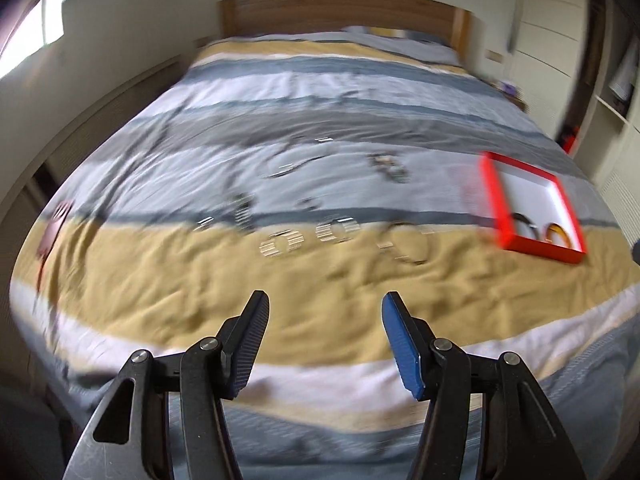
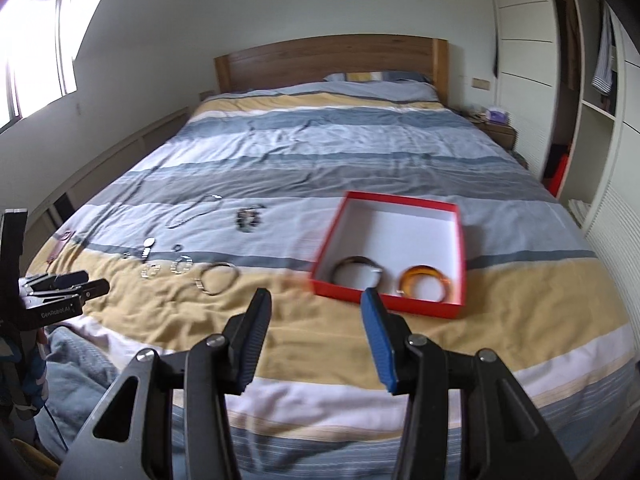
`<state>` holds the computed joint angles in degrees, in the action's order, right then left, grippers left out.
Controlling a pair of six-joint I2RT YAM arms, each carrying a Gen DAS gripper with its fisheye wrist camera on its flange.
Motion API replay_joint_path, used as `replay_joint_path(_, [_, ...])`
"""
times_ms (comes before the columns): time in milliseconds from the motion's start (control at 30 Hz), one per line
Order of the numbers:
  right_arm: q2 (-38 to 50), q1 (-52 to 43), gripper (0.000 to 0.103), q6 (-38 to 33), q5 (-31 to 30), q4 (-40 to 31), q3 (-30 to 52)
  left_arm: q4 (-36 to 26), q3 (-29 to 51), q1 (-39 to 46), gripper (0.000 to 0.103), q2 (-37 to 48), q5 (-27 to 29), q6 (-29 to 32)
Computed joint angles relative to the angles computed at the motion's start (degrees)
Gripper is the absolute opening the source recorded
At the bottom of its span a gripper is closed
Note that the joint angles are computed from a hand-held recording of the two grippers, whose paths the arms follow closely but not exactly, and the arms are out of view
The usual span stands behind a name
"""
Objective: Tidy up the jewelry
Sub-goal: 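Withdraw both tools from the box toward the remaining jewelry, then grasp the twisted silver hoop with the left tool while the right tool grasps the silver bangle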
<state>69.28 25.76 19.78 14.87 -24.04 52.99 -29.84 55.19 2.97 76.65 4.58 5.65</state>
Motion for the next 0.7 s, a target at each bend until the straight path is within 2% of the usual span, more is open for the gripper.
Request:
replay_joint_path(100, [4.4, 3.0, 0.044, 1.1, 0.2, 2.0, 1.8, 1.3, -1.8, 7.9, 0.058, 0.2, 2.1, 2.5])
replay_joint_path(267, [11.0, 5.4, 0.044, 0.9, -1.1, 4.7, 4.7, 3.9, -3.4, 15.8, 0.058, 1.8, 4.7, 3.9])
replay_joint_path(467, [19.5, 4.2, 0.044, 1.0, -5.5, 8.0, 7.9, 6.0, -1.5, 17.7, 0.057, 7.4, 5.5, 2.3])
replay_joint_path(700, [32.7, 2.1, 0.043, -0.5, -10.6, 9.6, 16.0, 5.6, 7.0, 15.1, 0.049, 18.4, 8.2, -0.4])
